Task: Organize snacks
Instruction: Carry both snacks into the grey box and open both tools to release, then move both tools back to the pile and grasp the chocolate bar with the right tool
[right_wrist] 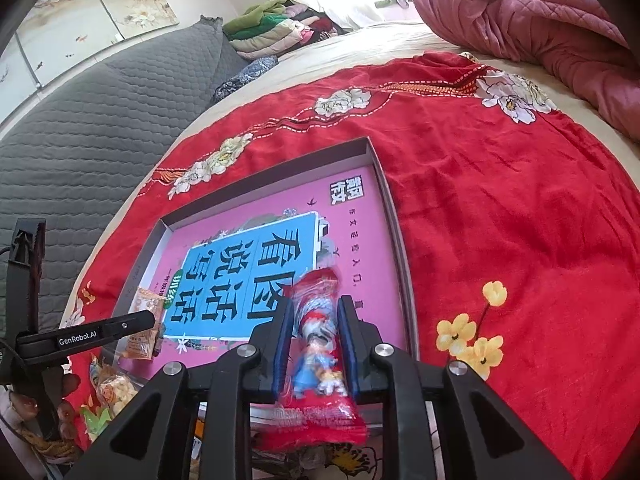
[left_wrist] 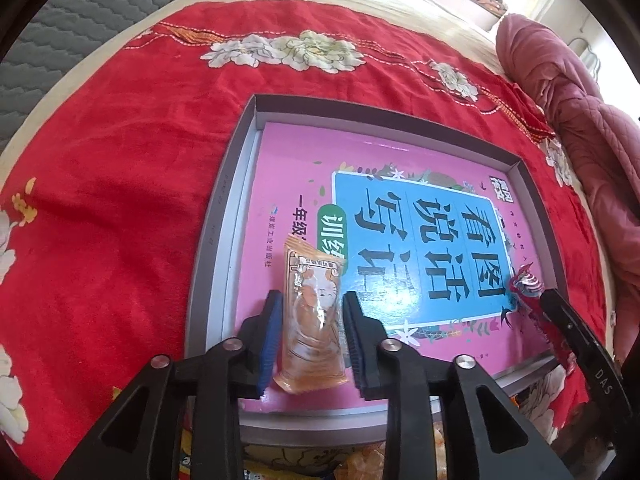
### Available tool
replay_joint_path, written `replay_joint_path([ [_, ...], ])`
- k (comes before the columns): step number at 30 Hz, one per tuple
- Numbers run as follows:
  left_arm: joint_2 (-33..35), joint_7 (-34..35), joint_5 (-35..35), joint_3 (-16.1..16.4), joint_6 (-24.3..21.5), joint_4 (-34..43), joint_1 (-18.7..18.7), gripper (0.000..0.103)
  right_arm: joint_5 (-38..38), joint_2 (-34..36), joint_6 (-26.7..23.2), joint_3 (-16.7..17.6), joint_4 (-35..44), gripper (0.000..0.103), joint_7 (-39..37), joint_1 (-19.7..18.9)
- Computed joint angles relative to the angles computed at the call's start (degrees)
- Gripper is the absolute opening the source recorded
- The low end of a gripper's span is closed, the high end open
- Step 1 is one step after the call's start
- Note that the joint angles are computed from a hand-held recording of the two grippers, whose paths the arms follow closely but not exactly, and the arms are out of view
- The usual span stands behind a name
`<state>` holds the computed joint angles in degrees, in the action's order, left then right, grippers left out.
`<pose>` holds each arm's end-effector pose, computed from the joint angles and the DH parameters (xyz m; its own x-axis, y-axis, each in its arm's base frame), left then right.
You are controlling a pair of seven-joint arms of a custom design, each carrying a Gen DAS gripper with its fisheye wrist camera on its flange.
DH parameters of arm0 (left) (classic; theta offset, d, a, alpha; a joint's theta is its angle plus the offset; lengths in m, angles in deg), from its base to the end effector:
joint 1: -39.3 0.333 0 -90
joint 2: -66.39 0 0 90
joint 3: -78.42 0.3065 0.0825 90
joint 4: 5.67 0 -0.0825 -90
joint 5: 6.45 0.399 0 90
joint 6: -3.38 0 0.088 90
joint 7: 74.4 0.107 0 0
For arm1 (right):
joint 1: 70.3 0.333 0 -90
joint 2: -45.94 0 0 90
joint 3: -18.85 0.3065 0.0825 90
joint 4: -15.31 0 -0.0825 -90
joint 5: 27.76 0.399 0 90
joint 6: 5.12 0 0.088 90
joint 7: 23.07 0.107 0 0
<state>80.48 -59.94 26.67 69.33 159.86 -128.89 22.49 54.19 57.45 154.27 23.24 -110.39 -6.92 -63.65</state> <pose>0.5311 -0.2793 0.2991 0.3403 -0.9272 0.1564 -0.8409 -0.3745 -0.3906 0.5652 0.0650 0.2878 0.2935 -0.8841 -0.3638 -0.8016 -0.0203 -0.5975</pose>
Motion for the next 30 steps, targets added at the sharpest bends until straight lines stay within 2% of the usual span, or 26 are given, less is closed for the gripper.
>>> replay_joint_path([
  [10, -2.7, -1.7, 2.0, -0.1, -1.3, -1.3, 0.0, 0.044, 2.2, -0.9, 0.1, -0.1, -0.4, 0.027, -2.1, 0.2],
  [16, -5.5, -3.0, 2.7, -0.6, -0.9, -3.6, 0.7, 0.046, 2.8, -1.8, 0.0, -0.4, -0.9, 0.034, -3.2, 0.6],
  [26, -10.1, -3.4, 1.9, -1.9, -0.6, -7.7, 2.3, 0.05, 5.0, -3.7, -1.2, -1.2, -1.7, 0.035, -5.2, 0.7],
  [30, -12.3, -3.1, 0.8, -2.4, -0.9, -9.7, 2.9, 0.052, 5.8, -4.2, -1.3, -1.5, -2.0, 0.041, -6.1, 0.9],
])
